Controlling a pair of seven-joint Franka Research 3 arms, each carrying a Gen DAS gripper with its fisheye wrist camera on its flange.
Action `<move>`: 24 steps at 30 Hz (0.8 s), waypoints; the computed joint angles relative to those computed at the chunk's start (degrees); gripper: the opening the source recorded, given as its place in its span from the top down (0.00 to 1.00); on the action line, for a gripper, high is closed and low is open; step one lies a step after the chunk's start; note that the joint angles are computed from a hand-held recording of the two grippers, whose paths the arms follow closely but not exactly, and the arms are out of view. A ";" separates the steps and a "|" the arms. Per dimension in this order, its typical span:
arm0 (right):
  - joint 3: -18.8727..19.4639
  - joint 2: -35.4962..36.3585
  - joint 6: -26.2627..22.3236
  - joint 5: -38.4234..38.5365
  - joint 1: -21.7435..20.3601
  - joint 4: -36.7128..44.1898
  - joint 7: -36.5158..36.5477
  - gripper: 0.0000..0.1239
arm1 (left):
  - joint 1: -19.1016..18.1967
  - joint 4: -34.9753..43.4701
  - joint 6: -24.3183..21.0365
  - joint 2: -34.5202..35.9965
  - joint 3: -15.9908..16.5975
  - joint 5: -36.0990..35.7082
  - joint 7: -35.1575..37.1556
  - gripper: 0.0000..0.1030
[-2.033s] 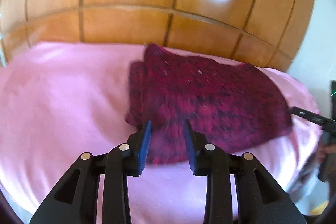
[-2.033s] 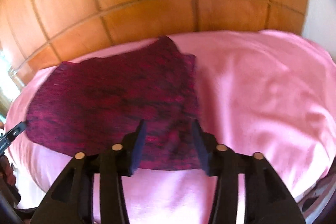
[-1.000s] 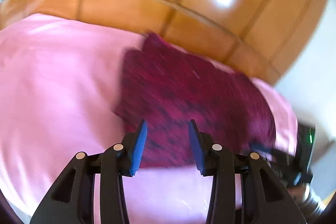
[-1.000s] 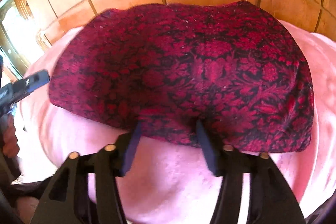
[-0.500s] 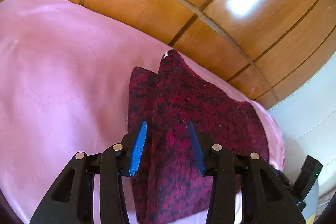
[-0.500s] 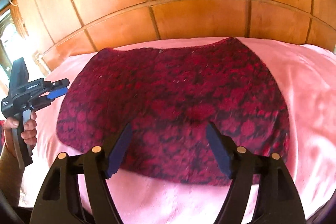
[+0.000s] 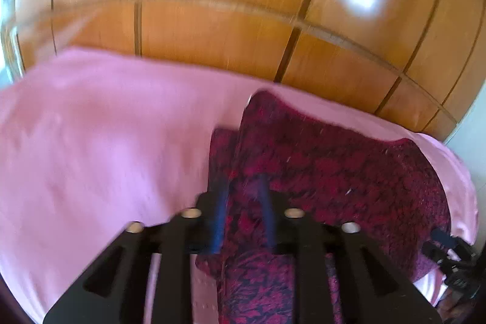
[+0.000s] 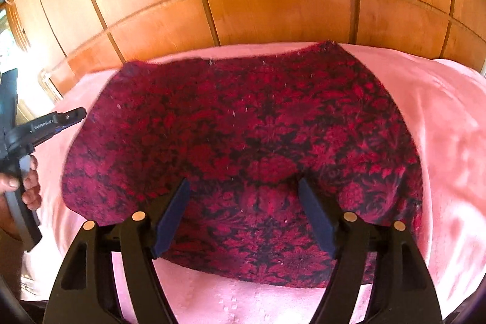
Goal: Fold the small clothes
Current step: 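Grasp the folded garment edge with both grippers and lift it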
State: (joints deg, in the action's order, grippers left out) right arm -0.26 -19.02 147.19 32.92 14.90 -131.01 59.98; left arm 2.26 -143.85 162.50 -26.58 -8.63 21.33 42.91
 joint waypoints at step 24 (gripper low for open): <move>0.20 16.83 -2.18 -4.66 -5.47 18.52 6.49 0.43 | 1.25 5.44 -2.25 2.08 -5.10 13.95 -4.70 0.65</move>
State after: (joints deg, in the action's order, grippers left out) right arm -0.06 -2.19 145.00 28.26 9.43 -112.49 66.47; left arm 3.51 -138.41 160.25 -24.49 -13.73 35.28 38.21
